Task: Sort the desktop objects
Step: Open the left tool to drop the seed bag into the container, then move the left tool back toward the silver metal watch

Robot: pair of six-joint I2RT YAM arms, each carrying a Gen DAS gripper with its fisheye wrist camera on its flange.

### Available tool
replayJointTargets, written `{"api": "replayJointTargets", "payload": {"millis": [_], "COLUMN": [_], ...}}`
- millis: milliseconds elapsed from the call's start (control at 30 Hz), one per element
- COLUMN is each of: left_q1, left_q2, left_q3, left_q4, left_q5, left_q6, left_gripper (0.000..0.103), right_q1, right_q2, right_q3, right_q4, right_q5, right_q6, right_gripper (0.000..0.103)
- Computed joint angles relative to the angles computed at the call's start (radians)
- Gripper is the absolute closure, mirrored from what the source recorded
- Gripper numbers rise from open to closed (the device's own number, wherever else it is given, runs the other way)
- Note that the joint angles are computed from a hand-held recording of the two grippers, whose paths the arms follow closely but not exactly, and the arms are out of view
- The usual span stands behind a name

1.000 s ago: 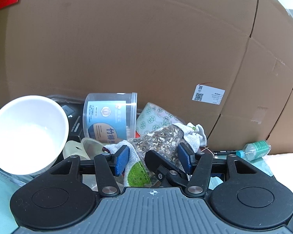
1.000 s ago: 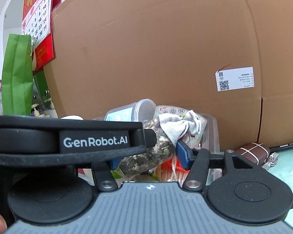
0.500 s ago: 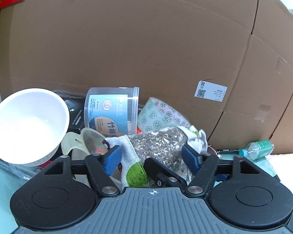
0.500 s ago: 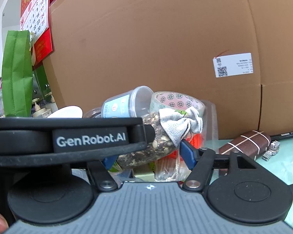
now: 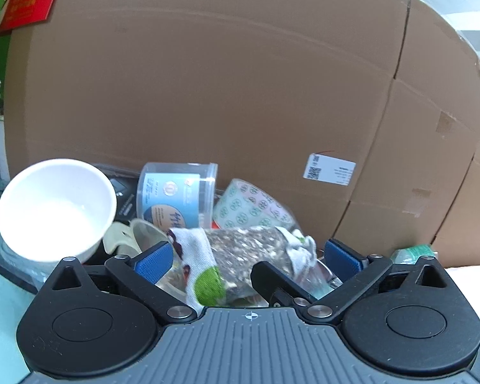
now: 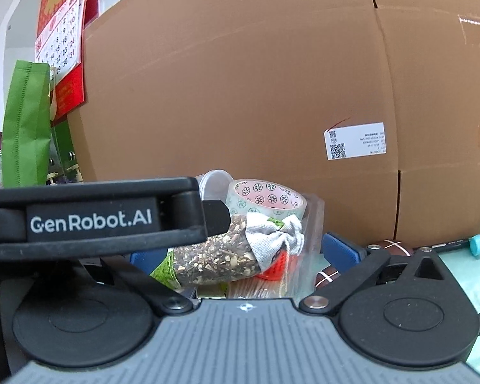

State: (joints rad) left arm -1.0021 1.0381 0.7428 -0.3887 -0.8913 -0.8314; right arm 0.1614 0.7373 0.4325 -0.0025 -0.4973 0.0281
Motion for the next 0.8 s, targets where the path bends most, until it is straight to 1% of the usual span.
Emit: {"api": "replayJointTargets", "payload": {"millis": [100, 233, 333, 467, 633, 733, 800], "left_q1": [-0.037, -0.114, -0.172, -0.212, -0.253, -0.271, -0.279], "left_q2": [0.007, 0.043, 0.081, 0.145, 0.243, 0.31, 0.354], "left_q3": [-0.001, 0.014, 0.02, 0.034, 0.077, 0.112, 0.136], "left_q4": [-0.001, -0.024, -0.009, 0.034, 0.076, 0.104, 0.123], "left_q5": [-0.002, -0.038, -0.067, -0.052, -0.042, -0.035, -0.029], "left_q6": [-0.033, -0.109, -0.144, -0.159, -0.166, -0.151, -0.148], "left_gripper": [0.0, 0.0, 0.0, 0.0, 0.0, 0.0, 0.0], "right_q1": [-0.049, -0.142, -0.249, -0.417, -0.643, -0.757, -0.818], "right_q2": [-0.039, -0.122, -0.167, -0.204, -0.142, -0.083, -0.042], "right_q3": [-0.001, -0.021, -0.03, -0.043, -0.022, -0.003, 0.012], "right_q4": [-0.042, -0.102, -0.158, -0.236, -0.34, -0.405, -0.441], "right_q5": [-0.042, -0.115, -0.205, -0.331, -0.514, -0.593, -0.627], "right_q6": [-0.057, -0.135, -0.191, -0.276, -0.421, -0.529, -0.595], "right_gripper": [0.0, 0.0, 0.0, 0.0, 0.0, 0.0, 0.0]}}
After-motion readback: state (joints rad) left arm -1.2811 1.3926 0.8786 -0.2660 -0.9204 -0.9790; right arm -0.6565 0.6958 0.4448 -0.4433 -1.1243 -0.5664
